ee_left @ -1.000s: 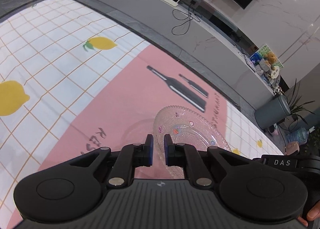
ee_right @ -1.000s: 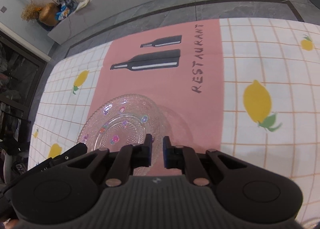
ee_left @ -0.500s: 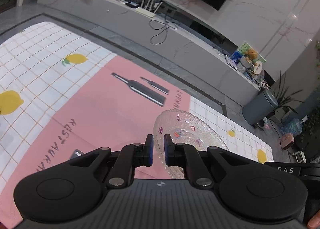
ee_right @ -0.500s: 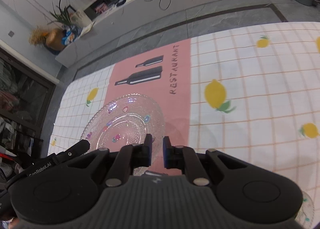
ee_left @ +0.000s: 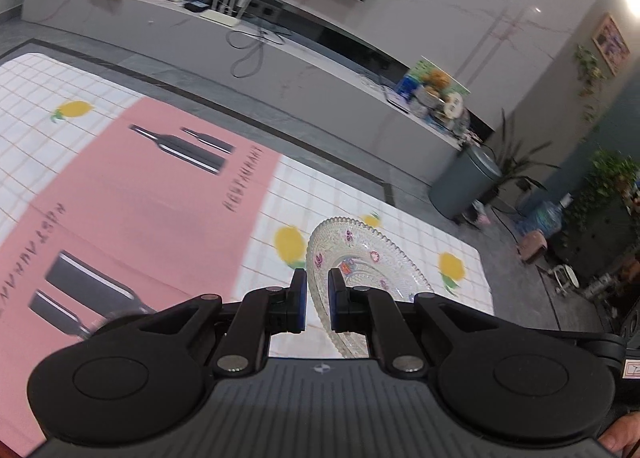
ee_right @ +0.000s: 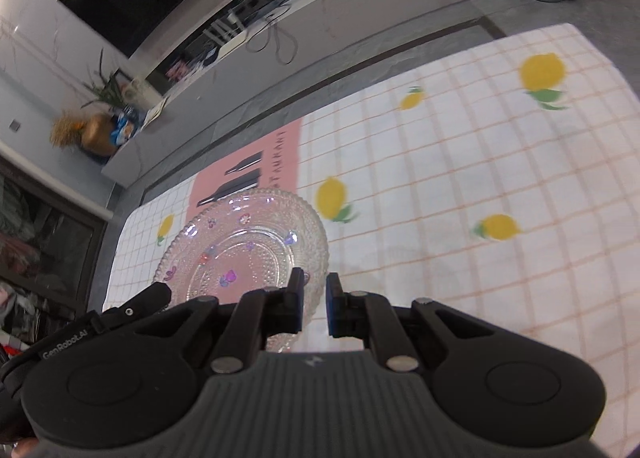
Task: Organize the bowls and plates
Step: 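Lift and carry the clear glass plate with both tools toward the plate stack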
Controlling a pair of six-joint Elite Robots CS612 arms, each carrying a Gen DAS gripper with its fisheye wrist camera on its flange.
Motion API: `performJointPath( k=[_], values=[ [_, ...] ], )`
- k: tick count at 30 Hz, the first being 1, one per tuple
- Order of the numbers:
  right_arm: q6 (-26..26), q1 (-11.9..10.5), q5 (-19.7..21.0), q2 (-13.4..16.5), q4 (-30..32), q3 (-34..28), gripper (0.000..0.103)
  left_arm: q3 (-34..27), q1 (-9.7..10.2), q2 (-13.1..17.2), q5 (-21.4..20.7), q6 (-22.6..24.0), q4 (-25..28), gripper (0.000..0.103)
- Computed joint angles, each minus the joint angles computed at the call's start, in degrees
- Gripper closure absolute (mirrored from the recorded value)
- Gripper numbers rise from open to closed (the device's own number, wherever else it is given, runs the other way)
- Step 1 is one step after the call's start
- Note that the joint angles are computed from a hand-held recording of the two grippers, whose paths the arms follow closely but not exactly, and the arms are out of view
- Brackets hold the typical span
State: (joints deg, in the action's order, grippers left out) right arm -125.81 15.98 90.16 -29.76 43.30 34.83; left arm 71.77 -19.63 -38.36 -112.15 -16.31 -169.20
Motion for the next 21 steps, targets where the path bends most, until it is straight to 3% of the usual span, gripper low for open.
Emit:
performJointPath(
  k=[8, 17, 21],
  values=[
    [2.47, -0.30, 3.04, -8.04, -7.45, 15.78, 0.095, 3.91, -1.98, -1.51, -1.07, 3.06, 0.36, 0.092],
    [4.75, -0.76, 1.97, -12.17, -12.87, 26.23, 0.095, 7.79, -3.15, -2.91, -1.16, 5.86, 0.97, 0.092],
    [5.82, -0.77, 0.98, -12.37, -13.97, 28.05, 0.094, 9.21, -3.31, -3.28, -0.85, 5.98, 1.52, 0.092]
  ],
)
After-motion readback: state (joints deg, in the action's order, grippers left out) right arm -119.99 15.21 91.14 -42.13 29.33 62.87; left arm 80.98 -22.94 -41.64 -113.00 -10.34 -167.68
